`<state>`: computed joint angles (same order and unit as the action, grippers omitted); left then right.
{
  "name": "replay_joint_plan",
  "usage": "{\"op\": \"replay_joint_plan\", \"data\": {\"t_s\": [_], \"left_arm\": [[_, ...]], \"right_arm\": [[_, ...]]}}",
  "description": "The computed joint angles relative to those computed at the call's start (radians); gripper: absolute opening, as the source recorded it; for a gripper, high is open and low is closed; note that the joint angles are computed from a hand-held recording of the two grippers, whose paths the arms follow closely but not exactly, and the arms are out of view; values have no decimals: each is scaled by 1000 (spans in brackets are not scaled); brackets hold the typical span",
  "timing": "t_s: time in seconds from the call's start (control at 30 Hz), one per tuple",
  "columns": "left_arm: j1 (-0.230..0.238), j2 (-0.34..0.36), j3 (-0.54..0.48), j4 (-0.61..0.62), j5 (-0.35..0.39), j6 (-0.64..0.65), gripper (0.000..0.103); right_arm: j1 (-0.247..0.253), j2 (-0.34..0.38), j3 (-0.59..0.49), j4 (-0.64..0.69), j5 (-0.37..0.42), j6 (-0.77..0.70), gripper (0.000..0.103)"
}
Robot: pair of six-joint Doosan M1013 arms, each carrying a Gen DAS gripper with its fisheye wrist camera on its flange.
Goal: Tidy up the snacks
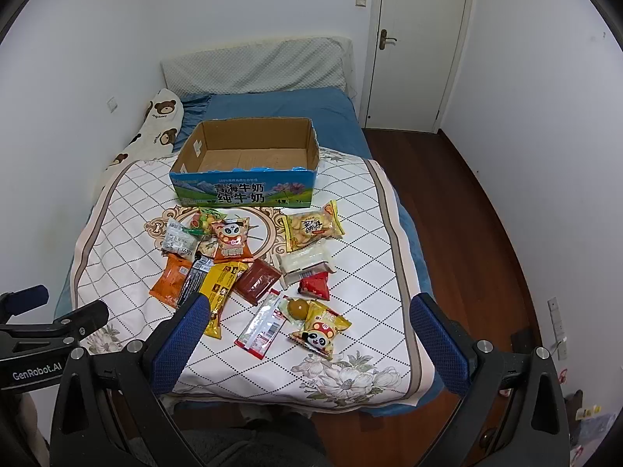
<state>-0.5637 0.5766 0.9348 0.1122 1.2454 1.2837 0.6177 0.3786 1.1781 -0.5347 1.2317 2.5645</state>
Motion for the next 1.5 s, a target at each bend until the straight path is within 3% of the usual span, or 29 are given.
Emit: {"op": "replay_joint_plan", "data": {"t_s": [1.5], "left_arm": [[-1,17,-28,-6,9,5,103]], "right_arm": [[-6,4,0,11,-11,-6,103]]}}
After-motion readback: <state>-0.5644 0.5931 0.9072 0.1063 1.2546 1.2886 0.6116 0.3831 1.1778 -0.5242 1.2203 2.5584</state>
